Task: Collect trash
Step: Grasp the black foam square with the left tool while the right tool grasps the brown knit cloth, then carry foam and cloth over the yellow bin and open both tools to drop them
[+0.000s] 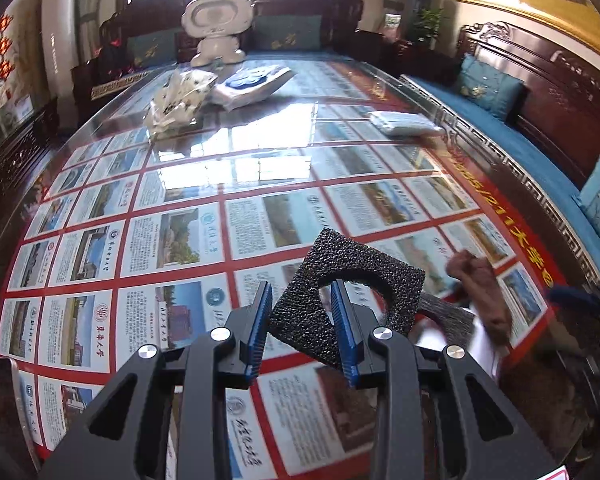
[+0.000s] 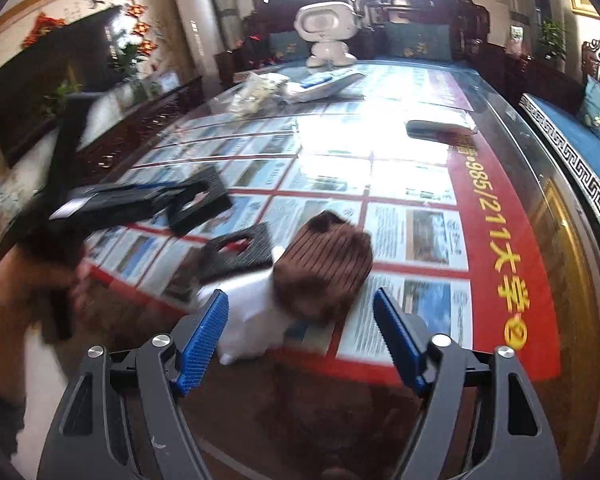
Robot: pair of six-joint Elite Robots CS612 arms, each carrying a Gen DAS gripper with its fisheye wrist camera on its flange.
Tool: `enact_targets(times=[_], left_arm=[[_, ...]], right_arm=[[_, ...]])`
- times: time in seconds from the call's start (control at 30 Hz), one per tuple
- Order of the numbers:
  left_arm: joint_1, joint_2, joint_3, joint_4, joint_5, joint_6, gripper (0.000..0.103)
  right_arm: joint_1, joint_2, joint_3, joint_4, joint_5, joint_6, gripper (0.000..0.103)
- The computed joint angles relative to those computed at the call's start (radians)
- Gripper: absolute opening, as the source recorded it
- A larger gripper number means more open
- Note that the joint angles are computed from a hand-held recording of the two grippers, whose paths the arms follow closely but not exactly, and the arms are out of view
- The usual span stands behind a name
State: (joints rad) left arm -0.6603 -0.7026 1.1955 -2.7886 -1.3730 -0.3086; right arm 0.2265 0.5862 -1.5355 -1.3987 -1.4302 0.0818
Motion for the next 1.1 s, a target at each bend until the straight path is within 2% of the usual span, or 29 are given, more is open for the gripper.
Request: enact_targets(times=[0.07,0.13,0.3,0.33,0.37,0.43,0.53,0.8,0.93,1.1], left_arm=[[-0.007,-0.006,0.013,-0.012,0.001,0.01,0.032],[-0.009,-0.008,0.019,-0.018,-0.007,0.012,0.032],[-0.011,-0.015,0.027,-0.019,-0.021,0.02,0.032],[-0.011,-0.016,0.028,-0.018,-0.02,0.02,0.032],[-0.011,-0.016,0.028,-0.018,-0.021,0.02,0.032],[-0.011,-0.016,0.028,-0.019,-0.02,0.019,0.032],[-0.012,-0.019,0.032,-0.02,-0.016,0.019,0.032],[-0.025,-0.055,0.088,-0.068,-0.017,0.042,0.032],[-0.039,-0.09,0.142,-0.111,-0.042,0.059,0.032],[-0.07,-0.144,0.23,-0.171,-0.061,0.08,0.032]], right_arm=[[0.001,-0.014,0.035,-0.007,-0.013,0.015,0.059],[0.002,-0.029,0.072,-0.009,-0.032,0.028,0.059],[-0.002,-0.044,0.115,0.009,-0.02,0.048,0.058],[-0.003,-0.043,0.115,0.01,-0.017,0.05,0.051],[-0.005,-0.043,0.117,0.018,-0.003,0.045,0.035],[-0.01,-0.041,0.119,0.023,0.026,0.046,0.019],[-0.01,-0.03,0.099,0.0,0.009,0.05,0.012],[-0.01,0.001,0.017,-0.065,-0.027,0.028,0.011],[-0.005,0.024,-0.06,-0.056,-0.049,-0.013,0.011],[-0.002,0.053,-0.165,-0.007,-0.023,-0.044,0.011]])
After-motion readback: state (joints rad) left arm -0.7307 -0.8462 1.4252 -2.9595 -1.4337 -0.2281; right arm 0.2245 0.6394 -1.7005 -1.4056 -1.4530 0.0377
